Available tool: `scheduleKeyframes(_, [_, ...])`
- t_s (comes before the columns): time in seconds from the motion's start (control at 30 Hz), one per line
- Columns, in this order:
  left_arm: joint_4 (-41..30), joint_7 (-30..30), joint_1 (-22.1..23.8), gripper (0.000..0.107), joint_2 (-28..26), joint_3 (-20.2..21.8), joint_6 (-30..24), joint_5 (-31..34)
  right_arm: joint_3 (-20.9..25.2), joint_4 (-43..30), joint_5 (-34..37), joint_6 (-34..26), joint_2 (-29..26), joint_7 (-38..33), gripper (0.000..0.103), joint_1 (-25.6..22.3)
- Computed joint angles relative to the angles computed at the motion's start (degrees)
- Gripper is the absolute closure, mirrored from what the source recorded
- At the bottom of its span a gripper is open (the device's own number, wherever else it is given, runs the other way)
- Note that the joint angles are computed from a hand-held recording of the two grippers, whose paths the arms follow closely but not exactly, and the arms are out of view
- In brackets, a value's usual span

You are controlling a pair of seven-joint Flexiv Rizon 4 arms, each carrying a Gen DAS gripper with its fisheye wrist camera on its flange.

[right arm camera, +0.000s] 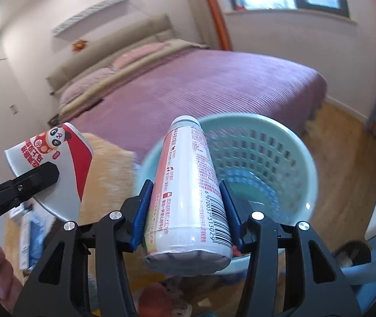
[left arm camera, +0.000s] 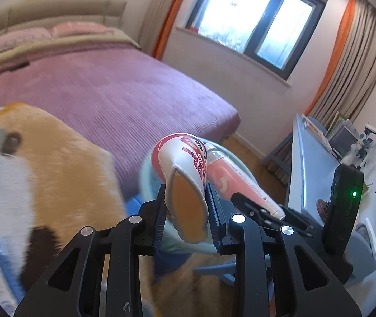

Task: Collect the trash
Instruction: 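Carry the panda paper cup and pink bottle to the blue basket and release both, then grasp a white milk carton with the left tool while the right tool grasps another carton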

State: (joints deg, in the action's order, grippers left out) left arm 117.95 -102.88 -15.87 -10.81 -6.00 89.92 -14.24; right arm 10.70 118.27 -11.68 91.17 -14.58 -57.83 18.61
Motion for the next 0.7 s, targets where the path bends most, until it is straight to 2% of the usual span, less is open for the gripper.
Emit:
scheduleKeyframes(0.17, [-5.25, 0.3, 0.55, 0.08, -6.66, -1.45, -3.64, -1.78, 1.4, -2.49, 2.43, -3.51, -3.43, -1.31, 0.056, -2.72])
scheduleKeyframes(0.27, [-7.98, -1.37, -1.08, 0.079, -9.13, 0.88, -7.04, 0.1, 4.99, -4.76, 6.19, -6.31, -5.39, -3.65, 0.055, -5.62])
scheduleKeyframes(0.37, [-8.86, -1.72, -1.03, 0.075, -10.39, 0.8, -8.19, 0.57, 3.2, -5.35, 6.52, -7.12, -6.05, -3.06, 0.055, -4.19])
scheduleKeyframes(0.4, [-8.06, -1.67, -0.93, 0.073, -10.03, 0.68, -7.66, 0.7, 3.86, -5.58, 7.12, -7.24, -6.22, -3.81, 0.055, -4.68])
scheduleKeyframes(0.47, [-7.4, -1.54, -0.8, 0.055, -9.65, 0.46, -7.04, 0.84, 4.65, -5.56, 8.12, -7.56, -5.88, -4.64, 0.054, -4.94])
scheduleKeyframes(0.5, [-6.38, -1.85, -0.64, 0.053, -8.97, 0.31, -6.26, 0.53, 4.65, -5.41, 8.33, -7.76, -5.52, -4.97, 0.054, -4.92])
scheduleKeyframes(0.57, [-3.31, 0.05, 1.82, 0.051, -7.27, -3.03, -3.52, -2.2, 3.81, -4.29, 8.23, -6.71, -4.72, -4.92, 0.054, -4.1])
scheduleKeyframes(0.6, [-2.83, 0.55, 2.06, 0.051, -6.67, -3.38, -3.13, -2.65, 4.21, -3.95, 8.66, -6.41, -4.35, -5.36, 0.054, -4.39])
scheduleKeyframes(0.7, [-1.1, -0.47, -0.22, 0.051, -3.84, -0.45, -1.89, -0.38, 4.55, -2.97, 8.89, -5.9, -2.89, -5.98, 0.054, -3.75])
